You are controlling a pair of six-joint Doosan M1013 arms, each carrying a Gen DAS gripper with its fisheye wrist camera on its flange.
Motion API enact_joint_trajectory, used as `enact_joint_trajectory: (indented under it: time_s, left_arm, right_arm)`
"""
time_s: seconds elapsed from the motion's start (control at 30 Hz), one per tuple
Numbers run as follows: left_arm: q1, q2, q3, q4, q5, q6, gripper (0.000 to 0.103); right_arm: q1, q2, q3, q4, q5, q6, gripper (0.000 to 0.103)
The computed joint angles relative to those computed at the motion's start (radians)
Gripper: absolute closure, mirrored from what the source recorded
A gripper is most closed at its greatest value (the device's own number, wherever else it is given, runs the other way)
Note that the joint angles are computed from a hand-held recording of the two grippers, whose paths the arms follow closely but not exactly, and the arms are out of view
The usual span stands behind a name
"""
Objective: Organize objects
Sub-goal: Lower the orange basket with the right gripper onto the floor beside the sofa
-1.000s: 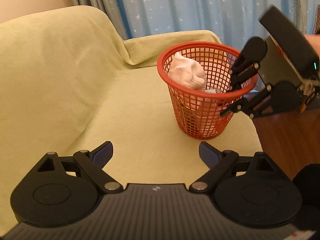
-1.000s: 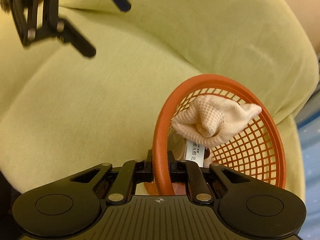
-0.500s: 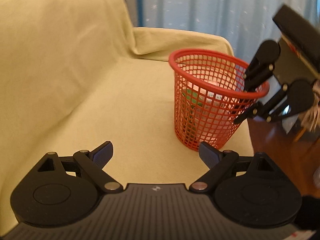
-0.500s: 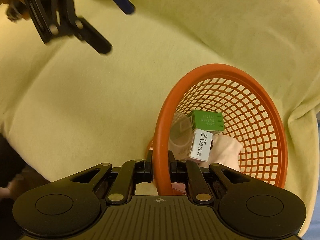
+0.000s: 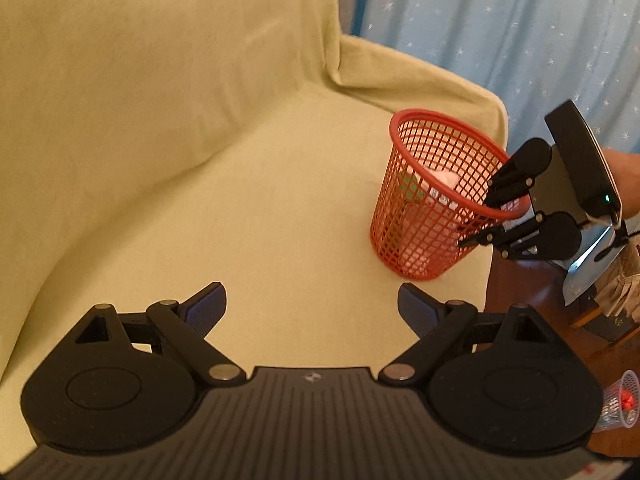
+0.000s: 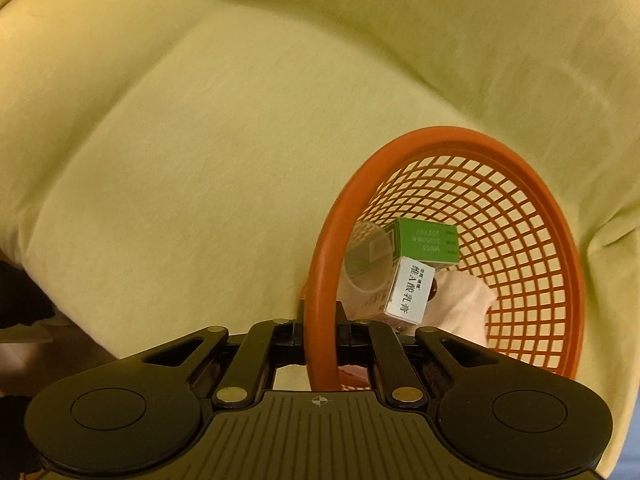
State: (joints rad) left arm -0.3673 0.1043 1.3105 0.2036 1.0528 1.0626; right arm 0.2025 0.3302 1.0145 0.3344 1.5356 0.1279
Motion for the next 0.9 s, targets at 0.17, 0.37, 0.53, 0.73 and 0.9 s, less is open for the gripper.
enact_joint_trajectory:
  time_s: [0.17, 0.37, 0.53, 0.73, 0.9]
  left_arm:
    - [0.007, -0.001, -0.009, -0.055, 0.045, -0.027, 0.013]
    - [0.019, 0.005, -0.017, -0.093, 0.074, -0.051, 0.013]
    - [0.023, 0.011, -0.032, -0.103, 0.09, -0.068, 0.013]
    - [0.024, 0.022, -0.06, -0.102, 0.116, -0.048, 0.013]
    - [0.008, 0.034, -0.099, -0.091, 0.146, -0.066, 0.013]
  right_arm:
    - [-0.01, 0.025, -0.075, -0.005, 0.076, 0.03, 0.102]
    - [-0.015, 0.076, -0.179, -0.022, 0.143, 0.017, 0.102]
    - [-0.011, 0.122, -0.246, -0.038, 0.181, 0.061, 0.1]
    - [0.01, 0.155, -0.306, -0.064, 0.208, 0.1, 0.099]
    - [-0.002, 0.139, -0.301, -0.054, 0.227, 0.088, 0.099]
